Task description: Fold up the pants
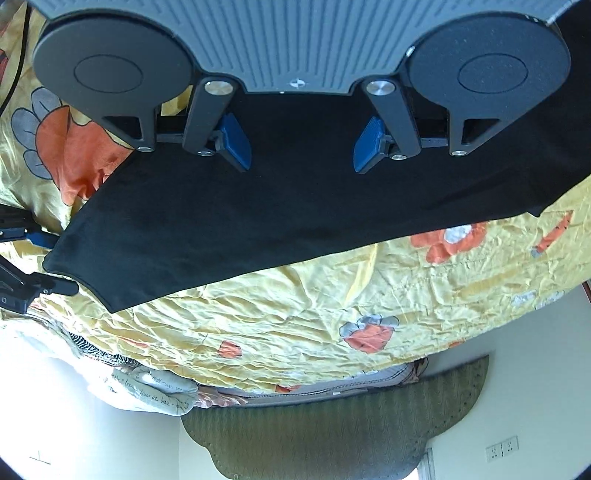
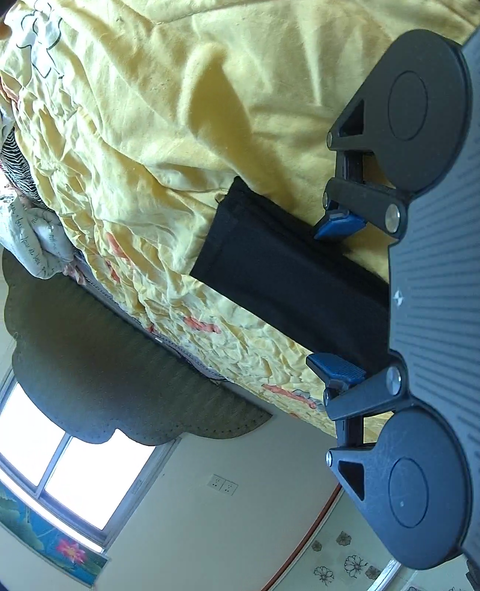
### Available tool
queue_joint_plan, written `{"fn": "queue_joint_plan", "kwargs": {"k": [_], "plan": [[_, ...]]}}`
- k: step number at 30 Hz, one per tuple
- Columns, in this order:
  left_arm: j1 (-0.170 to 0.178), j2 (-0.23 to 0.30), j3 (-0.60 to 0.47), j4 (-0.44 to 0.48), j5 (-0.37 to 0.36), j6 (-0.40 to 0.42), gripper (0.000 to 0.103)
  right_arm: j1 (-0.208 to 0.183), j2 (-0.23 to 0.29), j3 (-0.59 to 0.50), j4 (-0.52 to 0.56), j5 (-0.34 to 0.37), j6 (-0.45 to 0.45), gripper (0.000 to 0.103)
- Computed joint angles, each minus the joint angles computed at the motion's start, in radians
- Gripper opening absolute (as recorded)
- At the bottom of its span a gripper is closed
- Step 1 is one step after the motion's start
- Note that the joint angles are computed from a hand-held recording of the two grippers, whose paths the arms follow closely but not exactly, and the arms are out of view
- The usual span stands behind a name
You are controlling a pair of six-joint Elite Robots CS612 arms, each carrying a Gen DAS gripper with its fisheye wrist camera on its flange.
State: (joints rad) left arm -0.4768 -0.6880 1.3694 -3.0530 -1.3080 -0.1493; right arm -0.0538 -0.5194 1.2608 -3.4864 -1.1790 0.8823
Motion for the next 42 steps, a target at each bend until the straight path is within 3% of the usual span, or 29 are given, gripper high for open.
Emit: {"fn": "queue_joint_plan", "kwargs": {"k": [7,11,13,14,16,18,21,26,29,34,39,42], "plan": [[0.010,0.004,-0.022,0.043,-0.032,-0.050,0.066,0.000,0.062,-0.098,-0.043,-0.031,0.049,0.063],[0.014,0.008,-0.032,0.051,-0.049,-0.064,0.066,0.011,0.076,-0.143,0.013,-0.066,-0.012,0.060],[0.017,0.010,-0.034,0.045,-0.063,-0.068,0.066,0.020,0.063,-0.143,0.097,-0.107,-0.072,0.044],[0.018,0.011,-0.035,0.037,-0.071,-0.073,0.066,0.021,0.061,-0.145,0.125,-0.115,-0.080,0.028],[0.022,0.014,-0.038,0.020,-0.082,-0.078,0.067,0.018,0.065,-0.146,0.125,-0.111,-0.051,0.013],[0.027,0.018,-0.048,0.019,-0.099,-0.089,0.067,0.016,0.065,-0.143,0.121,-0.110,-0.042,0.008],[0.048,0.028,-0.085,0.068,-0.196,-0.139,0.067,0.021,0.061,-0.142,0.123,-0.128,-0.075,0.007],[0.103,0.068,-0.174,0.147,-0.472,-0.326,0.067,0.037,0.052,-0.154,0.131,-0.177,-0.183,0.006],[0.133,0.109,-0.229,0.122,-0.644,-0.463,0.069,0.056,0.039,-0.160,0.144,-0.216,-0.310,0.006],[0.166,0.201,-0.345,0.028,-0.869,-0.725,0.072,0.096,0.021,-0.165,0.143,-0.268,-0.573,0.006],[0.176,0.302,-0.470,-0.118,-0.991,-1.010,0.076,0.127,0.013,-0.163,0.141,-0.280,-0.747,0.006],[0.171,0.341,-0.532,-0.158,-1.000,-1.088,0.077,0.140,0.014,-0.162,0.142,-0.289,-0.827,0.006]]}}
